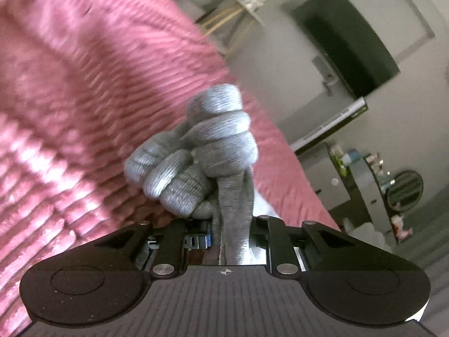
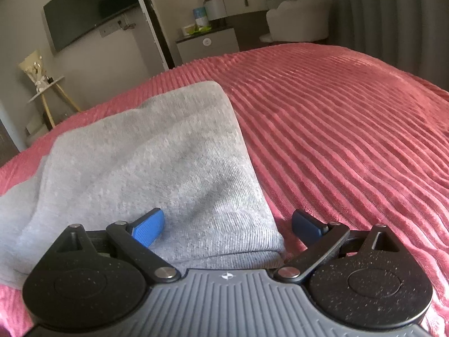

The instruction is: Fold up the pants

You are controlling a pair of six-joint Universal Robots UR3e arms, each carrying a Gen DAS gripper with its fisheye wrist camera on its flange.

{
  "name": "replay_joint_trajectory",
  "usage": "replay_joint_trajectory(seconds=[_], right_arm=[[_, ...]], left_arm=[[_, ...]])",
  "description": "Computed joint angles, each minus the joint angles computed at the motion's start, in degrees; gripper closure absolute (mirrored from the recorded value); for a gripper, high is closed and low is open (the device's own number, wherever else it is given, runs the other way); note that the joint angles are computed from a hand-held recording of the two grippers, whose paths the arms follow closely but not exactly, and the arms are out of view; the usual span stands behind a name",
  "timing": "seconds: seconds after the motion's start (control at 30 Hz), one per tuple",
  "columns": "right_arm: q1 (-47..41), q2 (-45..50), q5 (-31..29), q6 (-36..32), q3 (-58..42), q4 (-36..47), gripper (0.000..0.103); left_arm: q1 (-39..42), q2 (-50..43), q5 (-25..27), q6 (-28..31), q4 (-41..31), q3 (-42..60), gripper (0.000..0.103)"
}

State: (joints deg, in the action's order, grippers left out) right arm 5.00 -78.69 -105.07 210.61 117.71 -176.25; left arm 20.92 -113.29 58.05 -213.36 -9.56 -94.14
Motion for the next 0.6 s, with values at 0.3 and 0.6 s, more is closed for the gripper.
replay_joint_trajectory(seconds=[0.3, 0.6], right_arm=[[1.5, -7.0, -5.7, 4.1, 5.8, -6.2, 0.006], [-1.0, -17.7, -11.7, 13.7, 15.2, -7.4, 0.006]], left_arm=[[-17.4, 6.4, 13.0, 9.5, -5.0, 11.0, 0.084], [-47.8, -16.8, 20.2, 20.5, -17.5, 44.8, 0.075]])
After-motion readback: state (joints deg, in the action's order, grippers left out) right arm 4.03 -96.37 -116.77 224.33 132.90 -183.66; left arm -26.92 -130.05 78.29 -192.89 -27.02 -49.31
